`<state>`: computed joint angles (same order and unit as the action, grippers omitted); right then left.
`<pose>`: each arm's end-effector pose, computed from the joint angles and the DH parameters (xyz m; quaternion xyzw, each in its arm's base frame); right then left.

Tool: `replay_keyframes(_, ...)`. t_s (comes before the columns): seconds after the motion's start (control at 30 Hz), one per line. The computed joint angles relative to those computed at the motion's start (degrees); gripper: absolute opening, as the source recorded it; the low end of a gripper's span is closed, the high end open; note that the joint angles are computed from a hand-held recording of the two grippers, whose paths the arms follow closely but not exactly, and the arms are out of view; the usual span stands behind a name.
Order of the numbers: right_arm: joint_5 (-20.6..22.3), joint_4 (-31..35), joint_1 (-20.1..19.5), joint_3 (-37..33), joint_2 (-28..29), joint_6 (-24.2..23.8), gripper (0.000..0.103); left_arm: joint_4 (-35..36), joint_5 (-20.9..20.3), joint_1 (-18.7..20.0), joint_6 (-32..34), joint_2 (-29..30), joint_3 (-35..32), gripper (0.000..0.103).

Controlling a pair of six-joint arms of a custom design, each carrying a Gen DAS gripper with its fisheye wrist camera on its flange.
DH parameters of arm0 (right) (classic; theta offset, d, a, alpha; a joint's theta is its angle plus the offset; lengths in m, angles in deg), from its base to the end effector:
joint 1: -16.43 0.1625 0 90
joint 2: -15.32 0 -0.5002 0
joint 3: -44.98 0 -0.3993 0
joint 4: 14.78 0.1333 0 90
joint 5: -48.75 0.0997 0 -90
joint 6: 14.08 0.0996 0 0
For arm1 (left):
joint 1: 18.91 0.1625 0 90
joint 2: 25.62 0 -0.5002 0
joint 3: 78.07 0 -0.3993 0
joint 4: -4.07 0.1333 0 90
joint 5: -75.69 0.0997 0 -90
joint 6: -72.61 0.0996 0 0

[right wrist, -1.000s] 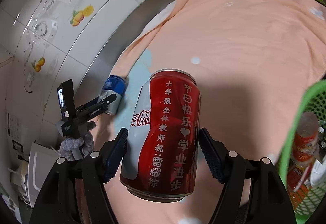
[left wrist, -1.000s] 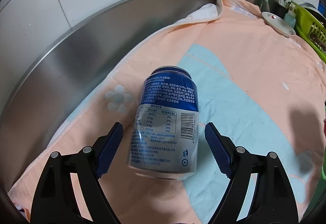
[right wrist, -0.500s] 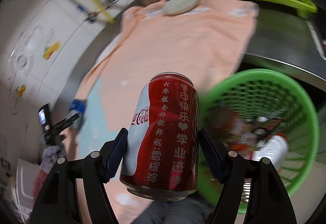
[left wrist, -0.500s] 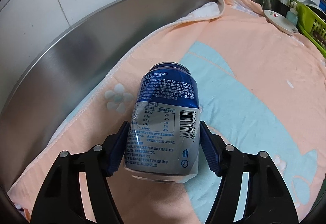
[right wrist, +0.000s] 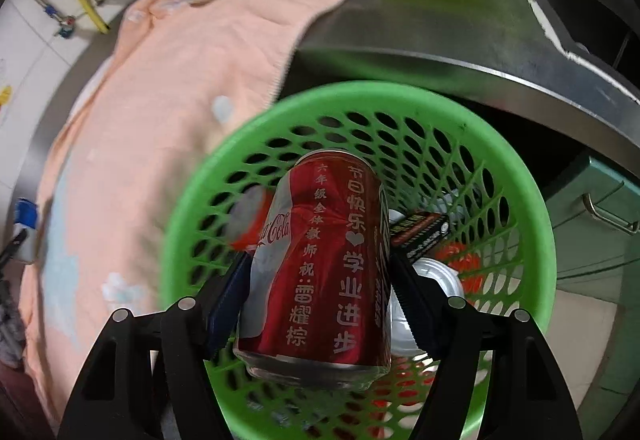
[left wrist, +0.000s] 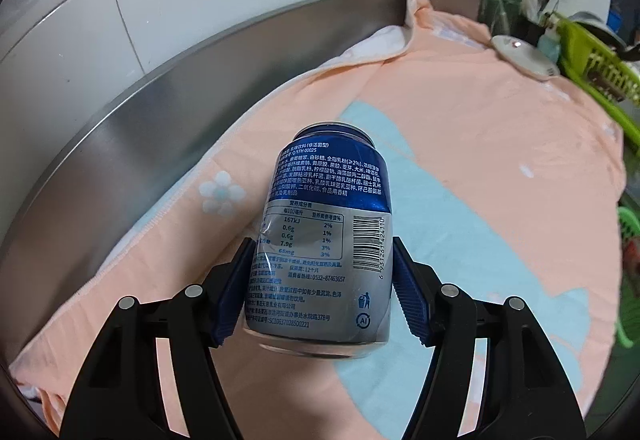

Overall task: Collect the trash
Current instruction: 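Carry the Coke can into the basket and release it with the right tool, then carry the blue can over the basket and release it with the left tool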

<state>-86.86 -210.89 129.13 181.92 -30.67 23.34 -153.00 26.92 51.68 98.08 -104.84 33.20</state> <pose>0.2330 -0.3961 0.0818 -0.1678 -0.8997 0.2977 0.2716 0.0027 -0.5911 0.4379 0.2428 0.8654 -0.2635 0.3502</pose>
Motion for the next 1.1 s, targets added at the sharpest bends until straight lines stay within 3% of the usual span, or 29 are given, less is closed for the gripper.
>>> replay_keyframes(0.2, 0.1, 1.2, -2.6, -0.5, 0.5, -1.6, 0.068, 0.8, -2.2, -2.7, -0.5, -3.2, 3.1, 0.065)
replay_keyframes(0.57, 0.2, -10.1, -4.3, 3.0, 0.7, -7.1, 0.069, 3.6, -6.7, -8.7, -3.0, -7.3, 9.4, 0.065)
replay_keyframes(0.63, 0.3, -13.3, -3.4, 5.1, 0.0, -8.0, 0.069, 4.4, -7.7, -10.1, -3.6, -7.7, 10.4, 0.065)
replay_keyframes(0.83, -3.6, -14.7, 3.5, 7.9, -1.8, -6.1, 0.069, 5.4, -11.6, -15.0, -5.1, -7.7, 14.5, 0.065)
replay_keyframes(1.1, -9.7, -17.1, 11.4, 11.0, -3.5, -4.8, 0.069, 4.2, -17.8, -22.2, -7.8, -3.2, 21.4, 0.065)
